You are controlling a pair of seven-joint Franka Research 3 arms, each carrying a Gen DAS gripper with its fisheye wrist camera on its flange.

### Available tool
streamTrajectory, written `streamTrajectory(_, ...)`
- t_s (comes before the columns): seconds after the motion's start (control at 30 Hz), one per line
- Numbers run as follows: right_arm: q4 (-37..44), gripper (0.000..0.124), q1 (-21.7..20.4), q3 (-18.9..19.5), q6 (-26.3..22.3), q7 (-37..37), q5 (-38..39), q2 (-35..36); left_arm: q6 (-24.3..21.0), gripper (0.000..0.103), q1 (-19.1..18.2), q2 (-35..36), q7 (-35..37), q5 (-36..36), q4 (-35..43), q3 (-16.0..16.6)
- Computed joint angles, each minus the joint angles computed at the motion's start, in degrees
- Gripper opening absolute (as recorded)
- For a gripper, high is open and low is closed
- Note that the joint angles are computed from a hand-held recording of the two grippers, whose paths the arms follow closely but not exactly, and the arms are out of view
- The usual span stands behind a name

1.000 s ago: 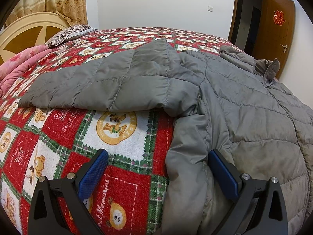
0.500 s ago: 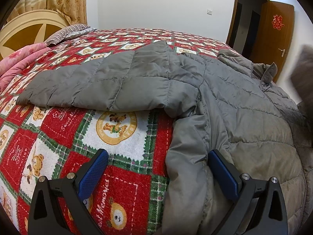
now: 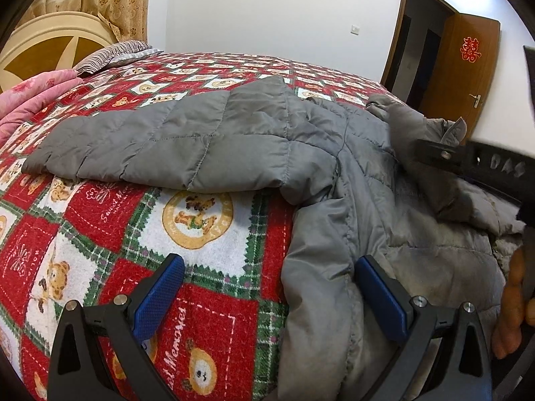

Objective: Fold large clothes

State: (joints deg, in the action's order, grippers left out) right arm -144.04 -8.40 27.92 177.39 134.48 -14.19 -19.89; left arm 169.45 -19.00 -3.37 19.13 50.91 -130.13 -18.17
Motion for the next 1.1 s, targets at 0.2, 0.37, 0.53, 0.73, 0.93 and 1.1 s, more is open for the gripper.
streamTrajectory(0.2, -5.8, 0.074, 18.2, -16.6, 7.1, -9.5, 12.9, -4.9, -0.4, 0.102, -0.1, 0.0, 0.0, 0.1, 0.1, -0.1)
streamTrajectory(0.37, -10.8, 0.062, 2.6, -6.9, -2.3, -2.3, 8.3, -20.8, -4.0, 0.102, -1.2, 0.4, 4.5, -4.1, 1.1, -0.2)
streamTrajectory(0.53, -13.9, 0.03, -11.8, -1.0, -18.5, -0.8, 8.7, -31.4, -11.9, 0.102, -3.5, 0.0, 16.7, -13.4, 4.3, -0.6)
streamTrajectory(0.73, -20.3, 0.028, -11.8, -6.7, -20.5, 4.8, 7.5, -31.1, -19.0, 0.102, -5.5, 2.7, 9.9, 3.3, 16.0, -3.8)
streamTrajectory(0.93, -19.4, 0.028, -10.1, -7.2, -25.3, 8.9, 4.0, -32.6, -33.8, 0.102, -12.7, 18.1, 9.8, 4.2, 33.9, -1.8)
streamTrajectory(1.1, -19.9, 0.035, -12.4, -4.8, -23.5, 13.3, -1.0, -36.2, -37.9, 0.102, -16.5, 22.4, 7.1, 1.1, 35.2, 2.0)
